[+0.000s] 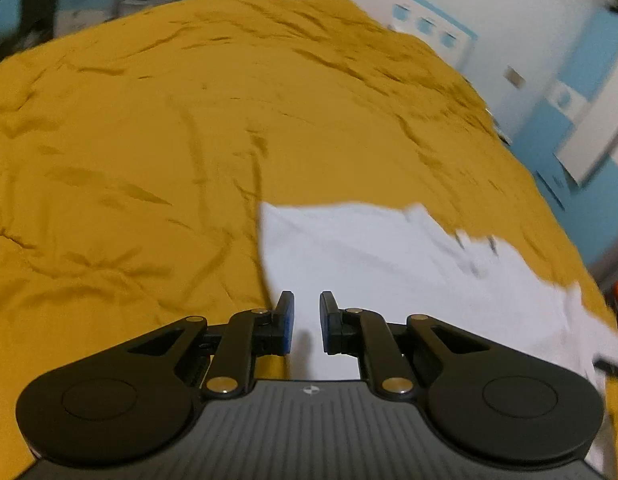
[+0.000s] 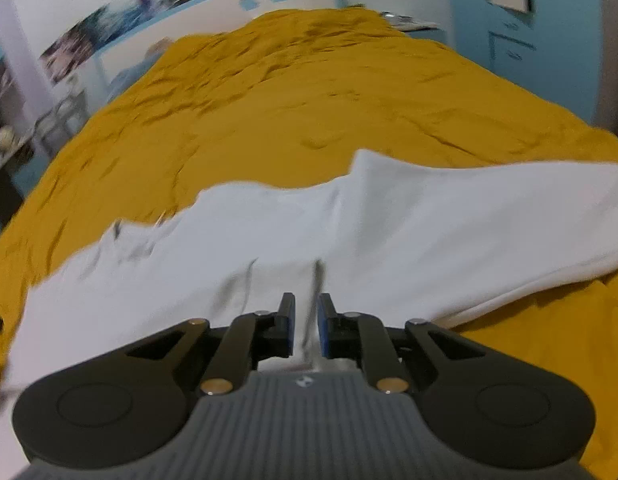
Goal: Fold small clothes
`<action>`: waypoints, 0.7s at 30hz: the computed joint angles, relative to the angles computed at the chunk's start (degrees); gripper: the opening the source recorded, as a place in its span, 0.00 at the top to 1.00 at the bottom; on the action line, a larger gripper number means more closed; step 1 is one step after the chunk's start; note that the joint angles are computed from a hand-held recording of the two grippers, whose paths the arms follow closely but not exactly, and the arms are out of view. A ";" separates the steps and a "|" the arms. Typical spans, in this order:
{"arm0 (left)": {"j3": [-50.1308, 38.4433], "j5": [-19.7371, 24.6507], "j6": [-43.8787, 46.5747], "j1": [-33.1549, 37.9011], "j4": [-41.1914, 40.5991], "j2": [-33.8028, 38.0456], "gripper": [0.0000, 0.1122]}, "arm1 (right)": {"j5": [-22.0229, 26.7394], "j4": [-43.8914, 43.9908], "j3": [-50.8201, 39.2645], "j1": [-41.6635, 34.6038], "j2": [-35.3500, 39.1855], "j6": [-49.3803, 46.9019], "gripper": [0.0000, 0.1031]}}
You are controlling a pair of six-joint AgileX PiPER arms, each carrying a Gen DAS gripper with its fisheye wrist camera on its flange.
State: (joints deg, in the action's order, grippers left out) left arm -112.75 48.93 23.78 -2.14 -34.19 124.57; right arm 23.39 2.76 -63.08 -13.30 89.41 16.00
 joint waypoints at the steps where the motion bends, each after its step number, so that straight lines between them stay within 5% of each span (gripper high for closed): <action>1: 3.26 -0.77 1.28 -0.32 -0.06 -1.97 0.88 | -0.09 -2.22 0.51 1.15 -0.41 1.55 0.89; 4: 11.31 -3.99 1.82 -1.67 3.52 -6.52 0.88 | 0.48 -5.14 0.64 3.13 0.20 4.79 0.65; 6: 14.13 -4.59 0.40 -1.81 5.54 -7.55 0.88 | 1.06 -6.85 0.71 3.63 1.34 6.88 0.75; 7: 14.93 -4.42 -0.54 -1.97 6.48 -7.62 0.88 | 1.24 -7.72 0.94 3.88 1.67 8.14 0.98; 12: 18.65 -5.20 -1.68 -1.20 9.19 -8.71 0.85 | -2.38 -4.69 5.30 1.86 -1.16 5.64 1.00; 21: 19.03 -3.70 -12.94 -4.08 20.75 -12.18 0.85 | 2.80 -5.75 3.97 0.83 -0.59 7.53 1.00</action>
